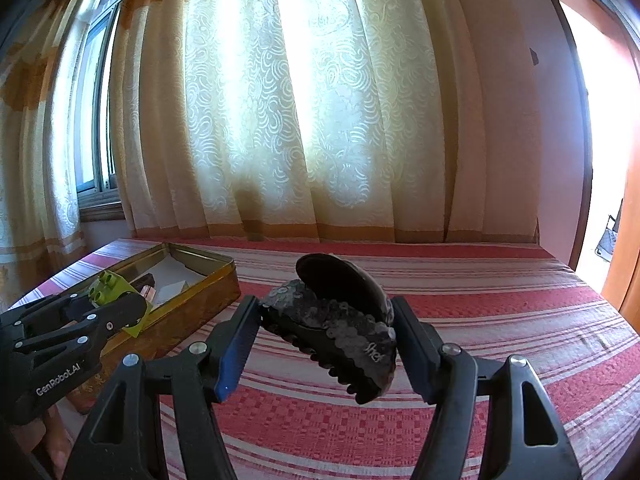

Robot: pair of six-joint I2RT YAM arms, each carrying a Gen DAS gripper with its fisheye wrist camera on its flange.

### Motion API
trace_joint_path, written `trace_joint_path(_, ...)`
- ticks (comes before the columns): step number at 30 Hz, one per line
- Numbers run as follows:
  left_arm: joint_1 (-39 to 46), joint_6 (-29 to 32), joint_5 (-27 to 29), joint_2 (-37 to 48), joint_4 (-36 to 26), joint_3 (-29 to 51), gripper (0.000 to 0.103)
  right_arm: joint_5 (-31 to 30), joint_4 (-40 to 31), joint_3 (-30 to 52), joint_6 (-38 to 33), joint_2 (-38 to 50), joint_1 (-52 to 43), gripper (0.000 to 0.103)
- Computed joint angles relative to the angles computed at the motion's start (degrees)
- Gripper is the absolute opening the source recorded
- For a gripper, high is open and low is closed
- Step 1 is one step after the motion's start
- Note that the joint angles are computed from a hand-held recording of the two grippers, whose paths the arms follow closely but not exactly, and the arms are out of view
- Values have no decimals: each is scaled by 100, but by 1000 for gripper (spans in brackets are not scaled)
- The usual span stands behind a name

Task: Organize rigid objects
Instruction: 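Carry the green brick toward the tin with the left tool while the right carries the hat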

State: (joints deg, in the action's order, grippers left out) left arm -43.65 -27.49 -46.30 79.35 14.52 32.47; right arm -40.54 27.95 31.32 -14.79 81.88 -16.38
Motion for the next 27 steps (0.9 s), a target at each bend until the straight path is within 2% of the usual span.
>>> trace_joint_path(27,34,15,-32,-635,244,-574,31,-208,153,-336,-14,-321,121,68)
